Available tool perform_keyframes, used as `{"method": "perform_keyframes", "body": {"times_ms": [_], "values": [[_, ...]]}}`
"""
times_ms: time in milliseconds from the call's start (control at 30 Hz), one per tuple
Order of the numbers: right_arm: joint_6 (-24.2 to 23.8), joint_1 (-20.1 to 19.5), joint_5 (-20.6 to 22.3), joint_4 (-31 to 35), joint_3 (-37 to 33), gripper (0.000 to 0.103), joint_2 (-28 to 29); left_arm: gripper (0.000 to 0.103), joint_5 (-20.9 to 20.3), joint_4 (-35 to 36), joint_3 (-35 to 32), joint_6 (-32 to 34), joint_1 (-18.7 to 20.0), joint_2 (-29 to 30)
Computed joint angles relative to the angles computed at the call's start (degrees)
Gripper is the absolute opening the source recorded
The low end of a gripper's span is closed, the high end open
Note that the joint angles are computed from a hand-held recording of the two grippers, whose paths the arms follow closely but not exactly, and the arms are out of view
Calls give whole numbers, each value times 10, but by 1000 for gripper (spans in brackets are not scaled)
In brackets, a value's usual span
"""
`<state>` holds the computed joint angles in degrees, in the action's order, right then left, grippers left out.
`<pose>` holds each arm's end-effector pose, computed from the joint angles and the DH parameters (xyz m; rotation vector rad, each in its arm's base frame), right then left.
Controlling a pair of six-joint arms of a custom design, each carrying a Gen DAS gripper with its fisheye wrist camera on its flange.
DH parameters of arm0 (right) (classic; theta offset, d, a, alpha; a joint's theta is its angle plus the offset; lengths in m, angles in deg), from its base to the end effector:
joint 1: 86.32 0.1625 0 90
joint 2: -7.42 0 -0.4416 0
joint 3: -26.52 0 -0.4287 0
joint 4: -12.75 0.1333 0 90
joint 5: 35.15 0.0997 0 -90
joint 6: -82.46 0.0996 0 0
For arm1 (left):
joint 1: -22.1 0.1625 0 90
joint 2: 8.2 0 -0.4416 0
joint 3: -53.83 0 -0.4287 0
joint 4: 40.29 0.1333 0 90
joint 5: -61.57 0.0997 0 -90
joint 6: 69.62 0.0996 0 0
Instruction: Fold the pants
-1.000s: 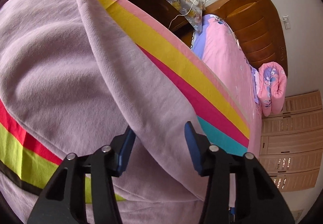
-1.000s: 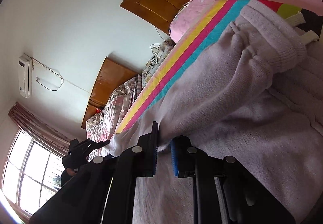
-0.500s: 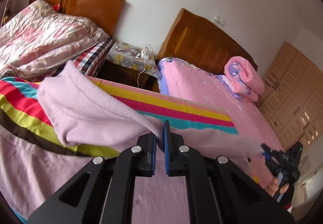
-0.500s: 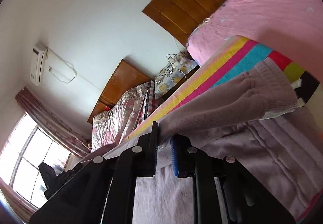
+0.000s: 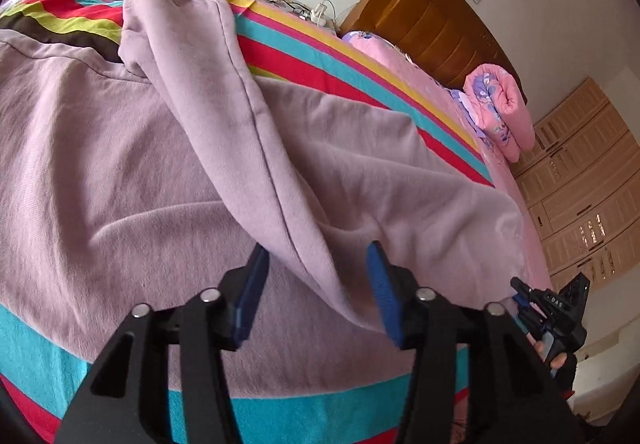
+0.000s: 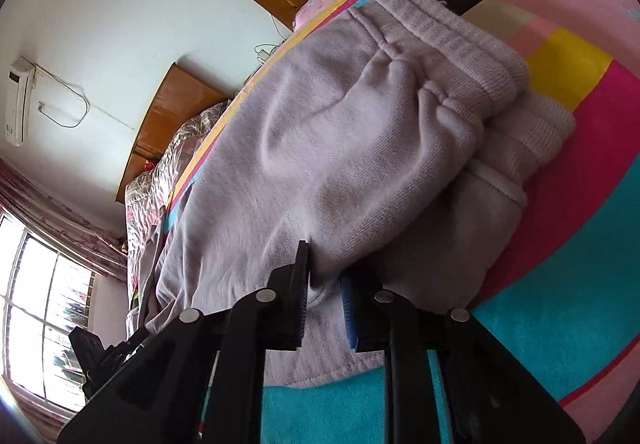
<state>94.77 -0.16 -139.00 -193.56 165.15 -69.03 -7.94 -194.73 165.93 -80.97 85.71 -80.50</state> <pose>0.0797 -0.4467 0.2368 -0.5359 -2.6045 1.3761 -0.1130 -0.6061 0.2655 0.2612 2.8380 -0.7550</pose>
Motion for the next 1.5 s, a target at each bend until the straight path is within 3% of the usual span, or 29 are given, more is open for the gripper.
{"method": "perform_keyframes", "body": {"times_ms": [100,200,233,267,333,367,500,600,667,767,833,1033,1233,1333,1500], "values": [[11,-25,42,-39,21,34,-12,55,-27,9,-7,-25,12,4],[3,-36,49,-58,27,36,-13,52,-40,14,-12,-44,21,9],[0,-35,43,-60,26,34,-12,42,-35,11,-13,-43,20,11],[-5,-33,34,-59,25,31,-14,20,-36,19,-18,-38,19,14],[-13,-10,-25,-26,3,13,-13,14,-21,30,-31,-22,10,21],[-16,2,-38,-6,-13,12,-11,12,-15,31,-41,-5,2,25],[-65,55,-78,46,-67,11,-28,11,24,12,-82,68,-42,27],[-101,79,-83,62,-57,11,-57,11,66,2,-64,101,-70,-7],[-88,68,-82,85,-31,11,-75,12,78,22,-30,105,-72,-33],[-34,47,-97,103,-5,11,-56,12,79,89,4,48,-42,-38],[-13,20,-60,61,20,11,-50,12,76,95,14,19,-22,-29],[-11,22,-64,59,17,11,-52,15,95,71,22,27,-21,-17],[-4,-5,-19,33,32,16,-54,16,95,61,28,18,-22,-19],[8,-8,-14,18,39,22,-64,16,93,64,27,19,-21,-20],[-2,-13,-9,25,38,22,-64,15,105,57,31,25,-27,-19]]}}
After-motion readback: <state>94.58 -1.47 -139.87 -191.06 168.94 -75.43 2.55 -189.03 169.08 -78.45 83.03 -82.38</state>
